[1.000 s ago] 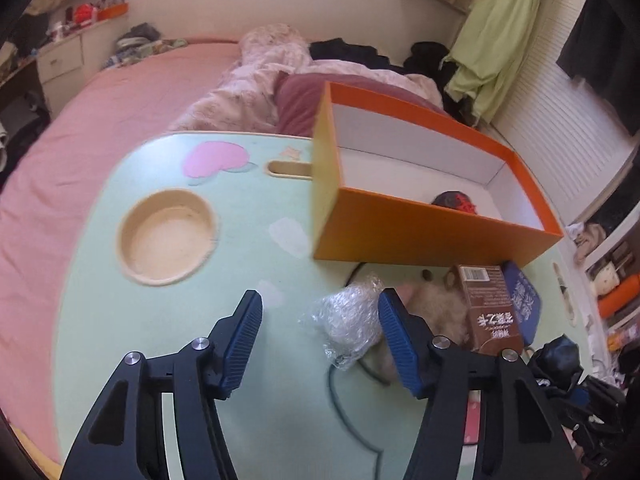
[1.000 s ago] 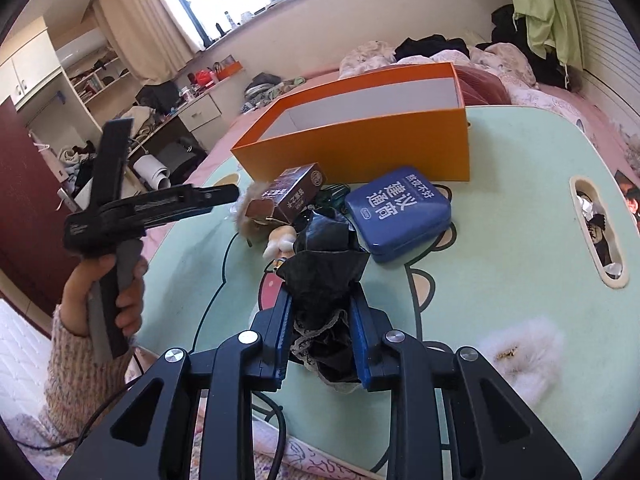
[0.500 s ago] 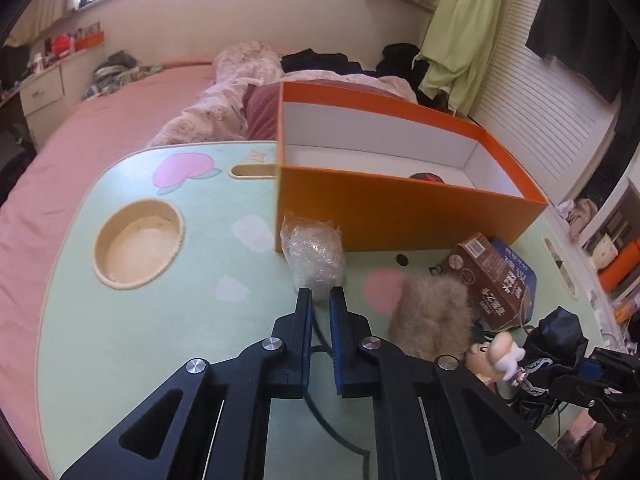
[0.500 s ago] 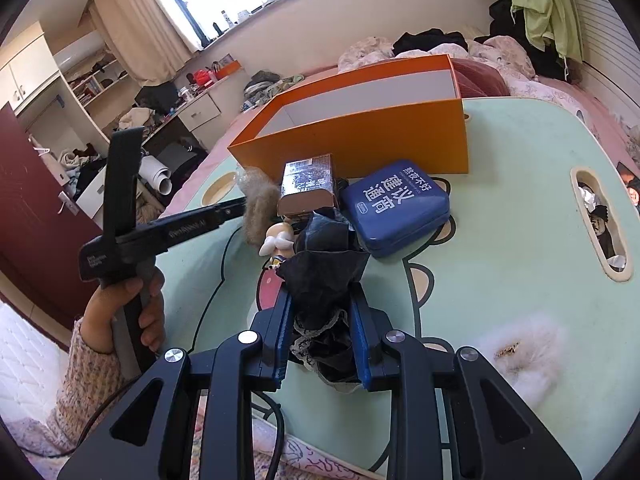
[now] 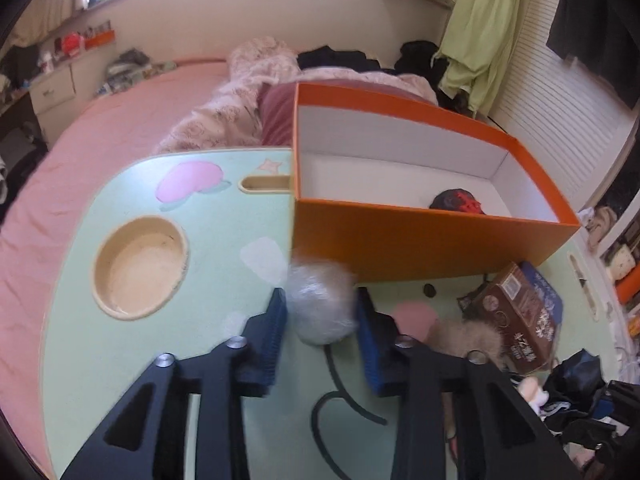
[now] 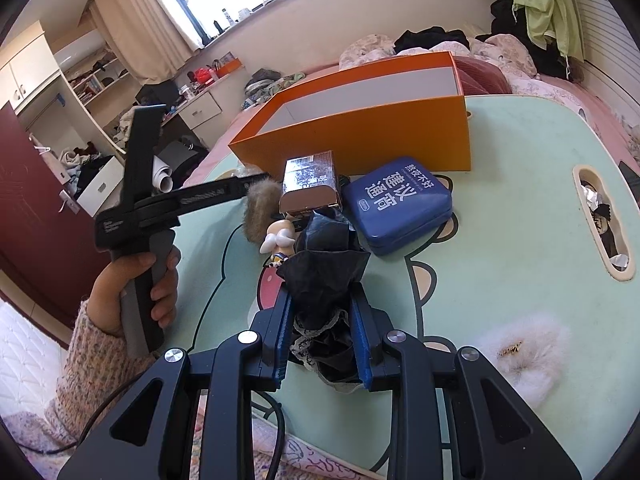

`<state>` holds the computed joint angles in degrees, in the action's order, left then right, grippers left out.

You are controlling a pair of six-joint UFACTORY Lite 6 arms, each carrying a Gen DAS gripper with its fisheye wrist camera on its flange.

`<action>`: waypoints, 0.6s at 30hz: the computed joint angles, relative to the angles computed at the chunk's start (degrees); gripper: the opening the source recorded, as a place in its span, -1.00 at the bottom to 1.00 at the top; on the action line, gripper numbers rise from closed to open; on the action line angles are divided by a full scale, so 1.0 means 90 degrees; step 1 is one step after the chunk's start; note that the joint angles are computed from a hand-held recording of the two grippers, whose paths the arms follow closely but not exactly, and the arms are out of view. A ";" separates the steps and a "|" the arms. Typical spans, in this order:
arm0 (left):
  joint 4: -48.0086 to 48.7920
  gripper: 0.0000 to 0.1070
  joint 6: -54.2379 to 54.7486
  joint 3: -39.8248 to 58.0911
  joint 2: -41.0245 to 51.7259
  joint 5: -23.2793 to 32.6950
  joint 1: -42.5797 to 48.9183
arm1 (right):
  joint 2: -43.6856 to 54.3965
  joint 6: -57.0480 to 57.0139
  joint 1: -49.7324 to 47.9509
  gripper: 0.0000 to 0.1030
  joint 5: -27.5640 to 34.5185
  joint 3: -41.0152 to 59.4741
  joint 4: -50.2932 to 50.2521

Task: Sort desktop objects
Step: 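Grasp the black lace cloth with the right tool while the left tool grasps the plastic-wrapped bundle, then drop the lace cloth into the orange box with the right tool while the left tool drops the bundle in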

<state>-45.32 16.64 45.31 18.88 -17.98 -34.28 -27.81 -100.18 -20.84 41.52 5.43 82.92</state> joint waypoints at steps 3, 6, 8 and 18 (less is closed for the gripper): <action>0.0590 -0.49 -0.1057 -0.0762 -0.0829 0.0062 -0.0111 | 0.0015 -0.0027 -0.0058 -0.45 0.0013 0.0011 -0.0013; 0.0491 -0.49 -0.1138 -0.1574 -0.1974 -0.0214 -0.0541 | -0.0127 0.0075 -0.0049 -0.45 -0.0052 0.0071 -0.0085; -0.0532 -0.49 0.0034 -0.1578 -0.2660 0.0009 -0.0687 | -0.0311 0.0347 -0.0004 -0.45 -0.0094 0.0250 -0.0204; -0.6075 0.50 0.6669 0.2285 -0.0823 0.0930 0.0031 | 0.1803 0.1057 0.1444 -0.40 -0.1359 0.3706 0.0883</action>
